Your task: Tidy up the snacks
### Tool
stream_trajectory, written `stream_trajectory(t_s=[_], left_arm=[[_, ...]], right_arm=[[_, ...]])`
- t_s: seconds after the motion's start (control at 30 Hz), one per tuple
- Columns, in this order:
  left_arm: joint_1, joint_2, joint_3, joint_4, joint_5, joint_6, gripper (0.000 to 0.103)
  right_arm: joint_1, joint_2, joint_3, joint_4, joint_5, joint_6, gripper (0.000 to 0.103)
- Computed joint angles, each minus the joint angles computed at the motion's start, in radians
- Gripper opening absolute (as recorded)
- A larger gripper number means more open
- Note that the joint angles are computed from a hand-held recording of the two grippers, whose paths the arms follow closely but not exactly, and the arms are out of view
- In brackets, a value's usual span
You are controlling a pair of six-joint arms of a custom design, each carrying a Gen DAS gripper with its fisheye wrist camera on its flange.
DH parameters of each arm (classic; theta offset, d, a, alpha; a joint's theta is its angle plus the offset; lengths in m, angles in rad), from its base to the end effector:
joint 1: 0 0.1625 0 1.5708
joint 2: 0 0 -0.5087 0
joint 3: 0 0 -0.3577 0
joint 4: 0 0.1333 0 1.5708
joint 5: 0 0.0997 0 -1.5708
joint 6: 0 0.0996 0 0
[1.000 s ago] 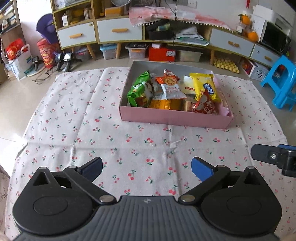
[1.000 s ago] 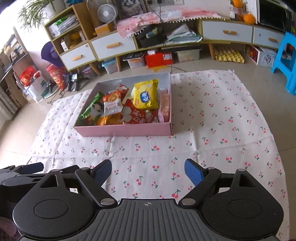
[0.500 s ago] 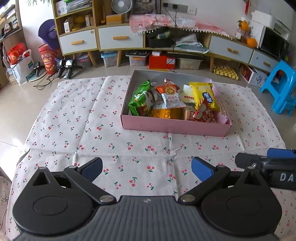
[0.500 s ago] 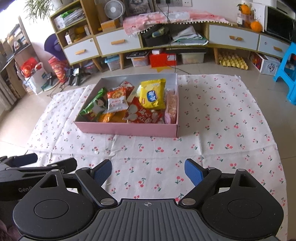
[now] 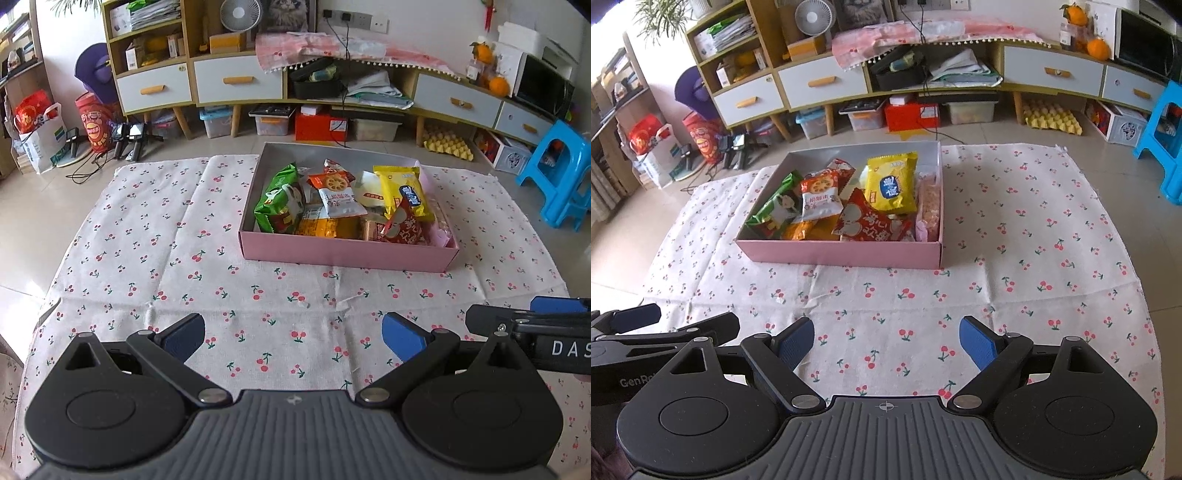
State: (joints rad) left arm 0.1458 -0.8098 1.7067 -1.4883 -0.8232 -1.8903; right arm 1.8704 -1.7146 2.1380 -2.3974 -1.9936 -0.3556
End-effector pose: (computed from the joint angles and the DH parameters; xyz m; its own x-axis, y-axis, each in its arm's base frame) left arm -0.5337 -0.2815 0.1279 -0.6656 -0.3305 -0.6691 0.2558 0.7412 -0.6206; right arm 0.2006 -0.3363 0.4746 -0.7668 -0.4141 0.4904 -0.5744 0.7837 -0.2364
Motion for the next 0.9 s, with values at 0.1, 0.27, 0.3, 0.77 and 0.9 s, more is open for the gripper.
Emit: stream_trajectory(t_s=[0.1, 0.27, 0.3, 0.77, 0.9], left_arm=[[0.001, 0.000, 0.002, -0.005, -0.002, 0.003, 0.102], [0.001, 0.000, 0.001, -0.003, -0.004, 0.003, 0.102], [0.001, 0.000, 0.001, -0.003, -0.004, 0.003, 0.102], [0.000, 0.001, 0.001, -0.005, -0.006, 0.002, 0.102], [0.000, 0.002, 0.001, -0.005, -0.007, 0.002, 0.102]], right_arm=[[0.001, -0.001, 0.000, 0.000, 0.000, 0.000, 0.088], [0.001, 0.001, -0.004, 0.009, -0.003, 0.004, 0.088], [0.001, 0.001, -0.004, 0.009, -0.003, 0.004, 0.088], [0.000, 0.001, -0.005, 0.011, -0.002, 0.005, 0.088], [0.001, 0.002, -0.005, 0.011, -0.003, 0.006, 0.088]])
